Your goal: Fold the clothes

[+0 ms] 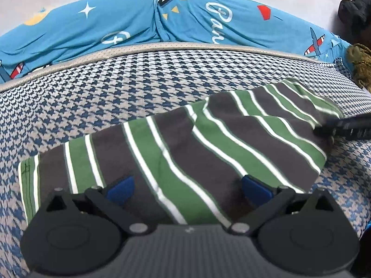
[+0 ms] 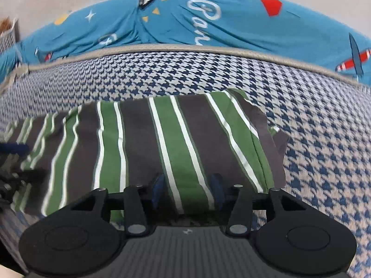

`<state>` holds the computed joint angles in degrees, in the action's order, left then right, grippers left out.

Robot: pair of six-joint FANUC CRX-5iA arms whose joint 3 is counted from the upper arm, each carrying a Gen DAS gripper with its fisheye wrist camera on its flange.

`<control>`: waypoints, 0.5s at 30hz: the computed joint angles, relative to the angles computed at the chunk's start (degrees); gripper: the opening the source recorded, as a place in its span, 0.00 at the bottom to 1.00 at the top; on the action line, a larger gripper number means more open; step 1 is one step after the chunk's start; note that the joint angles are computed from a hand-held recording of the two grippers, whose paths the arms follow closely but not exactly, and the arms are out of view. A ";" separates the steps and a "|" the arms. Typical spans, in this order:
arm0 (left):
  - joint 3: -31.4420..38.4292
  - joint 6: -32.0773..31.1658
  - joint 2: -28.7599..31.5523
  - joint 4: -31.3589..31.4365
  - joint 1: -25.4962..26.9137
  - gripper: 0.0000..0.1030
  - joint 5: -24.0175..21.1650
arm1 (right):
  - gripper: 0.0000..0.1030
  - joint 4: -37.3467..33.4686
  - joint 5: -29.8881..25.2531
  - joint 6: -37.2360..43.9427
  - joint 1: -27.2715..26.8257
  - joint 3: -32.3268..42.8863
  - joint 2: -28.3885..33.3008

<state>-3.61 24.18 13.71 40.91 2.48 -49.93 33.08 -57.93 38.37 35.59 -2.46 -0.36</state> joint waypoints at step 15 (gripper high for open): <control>-6.21 -5.09 -4.27 1.17 1.94 1.00 2.47 | 0.48 6.09 4.63 -12.53 1.14 -7.38 -4.68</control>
<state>-9.82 19.09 9.44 42.08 4.42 -47.46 39.17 -53.29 25.84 36.73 -9.83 -5.04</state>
